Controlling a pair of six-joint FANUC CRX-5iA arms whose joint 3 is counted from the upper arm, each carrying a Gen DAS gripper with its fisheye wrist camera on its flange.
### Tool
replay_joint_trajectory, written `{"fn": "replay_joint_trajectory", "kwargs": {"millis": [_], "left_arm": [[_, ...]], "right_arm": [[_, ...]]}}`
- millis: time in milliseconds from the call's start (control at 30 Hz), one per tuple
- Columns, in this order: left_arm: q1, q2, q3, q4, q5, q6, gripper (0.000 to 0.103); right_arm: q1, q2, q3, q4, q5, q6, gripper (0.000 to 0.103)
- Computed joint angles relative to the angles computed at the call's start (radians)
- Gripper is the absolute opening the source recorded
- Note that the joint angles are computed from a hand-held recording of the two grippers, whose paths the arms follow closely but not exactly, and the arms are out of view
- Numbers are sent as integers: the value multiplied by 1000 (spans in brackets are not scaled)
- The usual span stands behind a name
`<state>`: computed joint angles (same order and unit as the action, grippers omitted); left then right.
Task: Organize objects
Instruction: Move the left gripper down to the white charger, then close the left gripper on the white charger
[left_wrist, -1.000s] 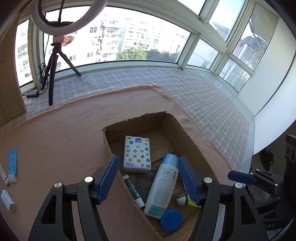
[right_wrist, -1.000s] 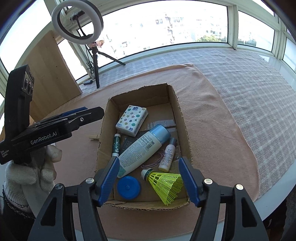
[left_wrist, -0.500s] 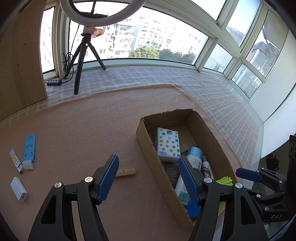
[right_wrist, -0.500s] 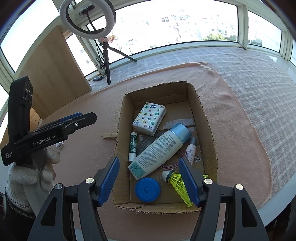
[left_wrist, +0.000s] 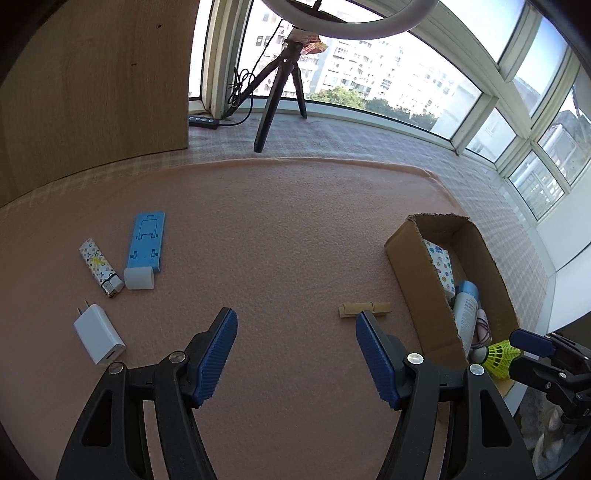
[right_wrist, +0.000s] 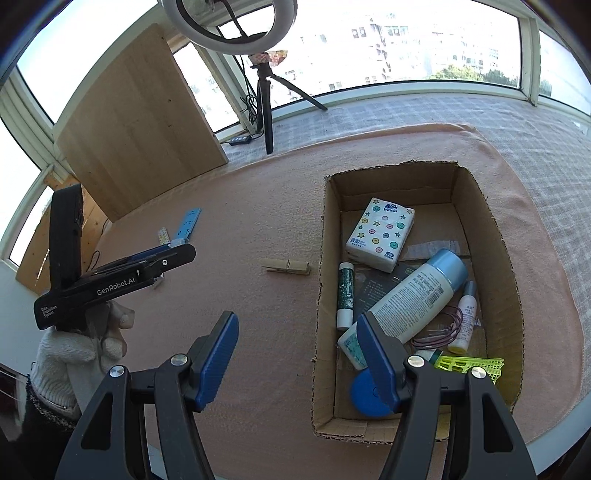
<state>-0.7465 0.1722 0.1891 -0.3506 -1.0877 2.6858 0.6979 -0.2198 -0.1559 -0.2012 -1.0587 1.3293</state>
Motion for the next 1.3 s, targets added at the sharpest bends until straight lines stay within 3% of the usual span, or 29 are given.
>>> {"fn": "replay_joint_trajectory", "kwargs": {"millis": [300, 500, 867, 1100, 1300], "left_arm": [[82, -159, -193, -23, -36, 74, 70], [182, -244, -313, 5, -4, 67, 69], [307, -272, -424, 103, 76, -10, 60], [304, -256, -450, 149, 121, -79, 38], [244, -259, -456, 134, 147, -12, 38]], "right_arm": [[71, 44, 17, 1, 5, -27, 63], [117, 59, 23, 13, 7, -47, 63], [164, 69, 26, 43, -2, -85, 63], [176, 90, 43, 40, -8, -86, 63], [183, 105, 55, 22, -7, -76, 63]]}}
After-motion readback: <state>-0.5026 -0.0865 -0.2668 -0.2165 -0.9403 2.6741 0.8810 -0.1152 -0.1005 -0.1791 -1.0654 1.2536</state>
